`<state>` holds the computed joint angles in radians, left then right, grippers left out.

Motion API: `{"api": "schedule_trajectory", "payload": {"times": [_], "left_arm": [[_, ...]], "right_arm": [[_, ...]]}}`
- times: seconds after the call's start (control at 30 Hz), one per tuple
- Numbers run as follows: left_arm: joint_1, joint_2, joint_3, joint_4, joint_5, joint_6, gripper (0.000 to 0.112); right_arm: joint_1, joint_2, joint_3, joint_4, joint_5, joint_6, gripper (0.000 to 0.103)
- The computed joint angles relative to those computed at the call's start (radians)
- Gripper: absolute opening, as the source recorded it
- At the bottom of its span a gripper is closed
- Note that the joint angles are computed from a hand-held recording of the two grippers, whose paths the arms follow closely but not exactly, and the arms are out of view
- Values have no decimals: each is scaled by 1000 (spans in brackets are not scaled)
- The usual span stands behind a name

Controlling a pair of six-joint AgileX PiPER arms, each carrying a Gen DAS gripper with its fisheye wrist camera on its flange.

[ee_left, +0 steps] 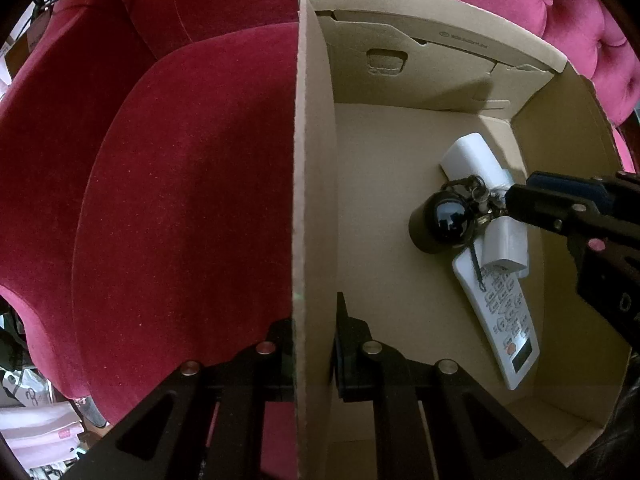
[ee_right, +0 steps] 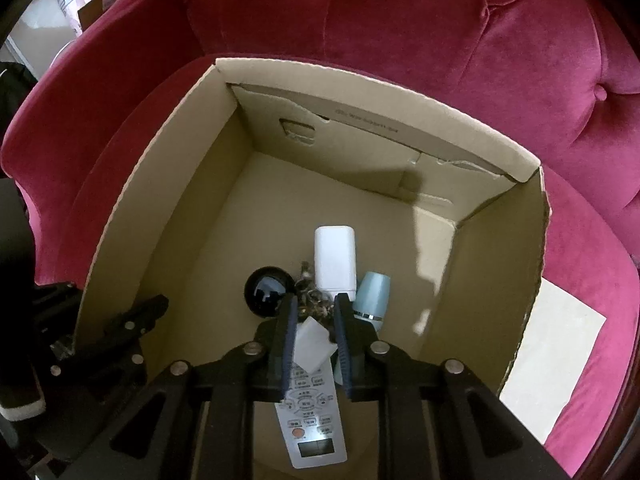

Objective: Organize rigid objects
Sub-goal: 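Carry the keychain into the box and open the right gripper, then move the right gripper out of the box toward the blue key fob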

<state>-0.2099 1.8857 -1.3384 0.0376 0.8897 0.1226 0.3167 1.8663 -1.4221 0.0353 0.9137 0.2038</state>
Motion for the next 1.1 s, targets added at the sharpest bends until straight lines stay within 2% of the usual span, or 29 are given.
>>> {"api": "schedule_trajectory", "payload": {"times": [0.17, 0.33, 0.5, 0.67, 0.87, 1.1], "left_arm": [[1, -2, -3, 2, 5, -2, 12], [0, 2, -8, 3, 7, -3, 12], [0, 2, -11, 4, 10, -3, 12], [-3, 3, -10, 6, 9, -8, 12], [-2, 2, -9, 4, 9, -6, 12], [-1, 2, -8, 5, 8, -2, 12]], "right_arm": [[12, -23, 11, -7, 3, 20, 40], [21, -45, 25, -25, -7, 41, 42], [17, -72, 32, -33, -11, 53, 48], [15, -102, 33, -45, -13, 67, 69], [12, -143, 32, -79, -1, 89, 88], [15, -186, 44, -107, -2, 113, 100]]}}
